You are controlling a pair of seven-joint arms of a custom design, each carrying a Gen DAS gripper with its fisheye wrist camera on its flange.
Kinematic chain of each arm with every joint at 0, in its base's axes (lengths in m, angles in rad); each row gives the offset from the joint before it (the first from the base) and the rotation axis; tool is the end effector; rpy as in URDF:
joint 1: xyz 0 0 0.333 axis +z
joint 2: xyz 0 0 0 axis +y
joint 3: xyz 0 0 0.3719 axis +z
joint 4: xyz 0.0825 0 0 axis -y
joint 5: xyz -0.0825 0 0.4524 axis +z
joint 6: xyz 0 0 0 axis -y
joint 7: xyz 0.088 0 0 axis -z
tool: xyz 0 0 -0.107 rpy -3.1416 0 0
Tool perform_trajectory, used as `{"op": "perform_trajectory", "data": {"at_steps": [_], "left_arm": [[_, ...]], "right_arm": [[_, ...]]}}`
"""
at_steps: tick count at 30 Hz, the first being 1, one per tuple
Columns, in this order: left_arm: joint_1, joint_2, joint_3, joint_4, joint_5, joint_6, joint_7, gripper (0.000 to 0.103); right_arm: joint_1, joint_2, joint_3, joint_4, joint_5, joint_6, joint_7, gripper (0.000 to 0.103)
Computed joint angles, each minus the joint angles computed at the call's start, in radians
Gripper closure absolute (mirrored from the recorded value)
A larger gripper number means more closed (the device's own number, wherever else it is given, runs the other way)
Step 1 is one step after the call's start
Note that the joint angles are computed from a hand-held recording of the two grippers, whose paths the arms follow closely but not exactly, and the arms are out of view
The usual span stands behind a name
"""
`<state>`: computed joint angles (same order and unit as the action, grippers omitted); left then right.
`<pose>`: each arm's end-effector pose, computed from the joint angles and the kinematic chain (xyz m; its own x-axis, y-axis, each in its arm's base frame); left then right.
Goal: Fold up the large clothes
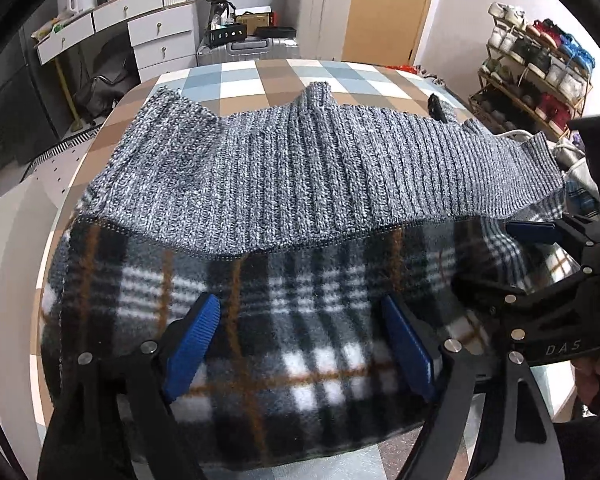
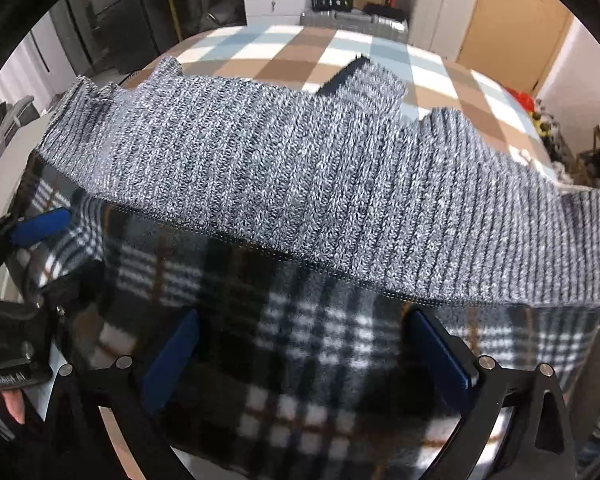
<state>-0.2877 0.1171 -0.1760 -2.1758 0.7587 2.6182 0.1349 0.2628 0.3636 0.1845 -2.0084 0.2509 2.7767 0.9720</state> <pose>0.5597 -0.2955 0.3791 0.3399 -0.9365 0.0860 -0.7875 -0.3334 -0.5184 0.6440 0.2883 0.3224 0.7189 -0.6950 0.0089 -0.6238 -0.6508 -0.4328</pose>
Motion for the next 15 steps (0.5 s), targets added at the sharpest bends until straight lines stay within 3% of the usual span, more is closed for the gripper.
{"op": "perform_trajectory", "data": {"at_steps": [3,6,10,12,15], "left_arm": [[0.001,-0.013,-0.007,-0.007,-0.023,-0.013,0.02,0.021],[0.003,-0.026,-0.01,-0.023,-0.025,0.005,0.022,0.021],[0.007,-0.042,-0.017,-0.043,-0.027,0.021,0.029,0.021],[0.007,-0.039,-0.019,-0.039,-0.027,0.013,0.03,0.02],[0.005,-0.032,-0.021,-0.027,-0.031,-0.008,0.029,0.02]], "right_arm": [[-0.003,0.006,-0.007,0.031,-0.014,-0.062,-0.004,0.0],[-0.052,-0.01,0.019,0.049,0.057,-0.107,-0.079,0.0],[-0.121,-0.064,0.038,-0.023,0.219,-0.001,-0.203,0.0],[-0.125,-0.077,0.013,-0.049,0.244,0.019,-0.194,0.0],[-0.124,-0.046,-0.033,-0.027,0.234,-0.061,-0.121,0.0]]}}
